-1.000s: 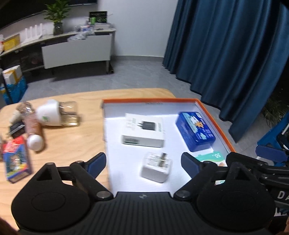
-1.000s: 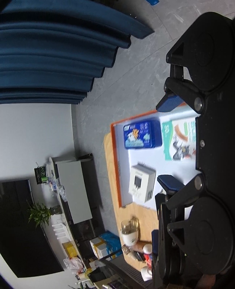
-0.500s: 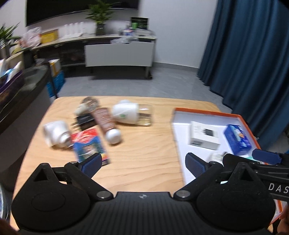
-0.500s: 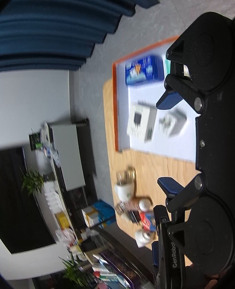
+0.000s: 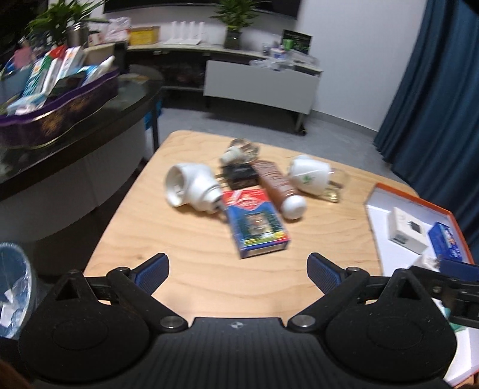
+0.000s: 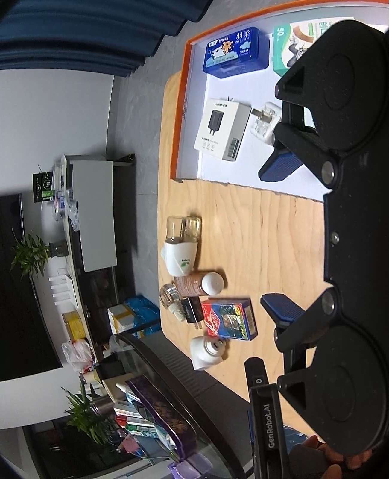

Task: Organize rigid objects
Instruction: 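Withdraw both grippers from the tray toward the items on the table, then grasp the large white socket adapter with the left gripper while the right grasps the red tiger-print box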

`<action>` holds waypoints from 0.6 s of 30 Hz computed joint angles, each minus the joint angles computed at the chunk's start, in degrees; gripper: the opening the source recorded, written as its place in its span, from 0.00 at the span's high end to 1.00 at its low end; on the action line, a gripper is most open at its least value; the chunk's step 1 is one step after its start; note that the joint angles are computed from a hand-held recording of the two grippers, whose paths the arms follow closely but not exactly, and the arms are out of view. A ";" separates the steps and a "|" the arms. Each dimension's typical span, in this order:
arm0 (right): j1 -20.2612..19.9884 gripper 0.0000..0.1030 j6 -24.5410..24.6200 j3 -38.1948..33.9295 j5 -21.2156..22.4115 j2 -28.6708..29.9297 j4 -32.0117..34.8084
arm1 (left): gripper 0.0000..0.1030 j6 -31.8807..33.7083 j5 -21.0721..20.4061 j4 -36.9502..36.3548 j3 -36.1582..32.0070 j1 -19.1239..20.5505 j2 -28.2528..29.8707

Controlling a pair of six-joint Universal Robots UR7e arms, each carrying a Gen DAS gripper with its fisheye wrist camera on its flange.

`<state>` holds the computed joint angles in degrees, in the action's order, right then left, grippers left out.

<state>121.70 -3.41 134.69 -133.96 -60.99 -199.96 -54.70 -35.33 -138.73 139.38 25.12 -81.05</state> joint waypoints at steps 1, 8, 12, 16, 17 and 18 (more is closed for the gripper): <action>0.00 0.06 0.00 -0.03 0.06 0.08 0.04 | 0.02 -0.66 0.12 0.51 -0.07 0.39 -0.16; -0.51 0.06 0.02 -0.18 0.70 0.34 0.43 | 0.02 -1.12 1.68 0.92 0.25 1.86 -1.45; -0.77 0.06 -0.12 -0.37 0.99 0.89 0.59 | 0.01 0.26 3.21 -1.74 0.67 3.21 -1.23; -0.92 0.06 -0.56 -0.77 1.46 1.43 0.96 | 0.00 6.59 5.51 -9.70 0.74 5.59 0.99; -0.91 0.06 -0.78 -0.91 1.54 1.61 1.02 | 0.00 8.90 5.90 -12.25 0.50 6.43 1.95; -0.89 0.06 -0.98 -1.08 1.58 1.83 1.06 | 0.00 11.42 5.97 -14.70 0.12 7.40 2.88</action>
<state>120.81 -4.38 133.61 -132.38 -59.16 -198.90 -43.28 -29.36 -153.43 139.50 32.52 -78.17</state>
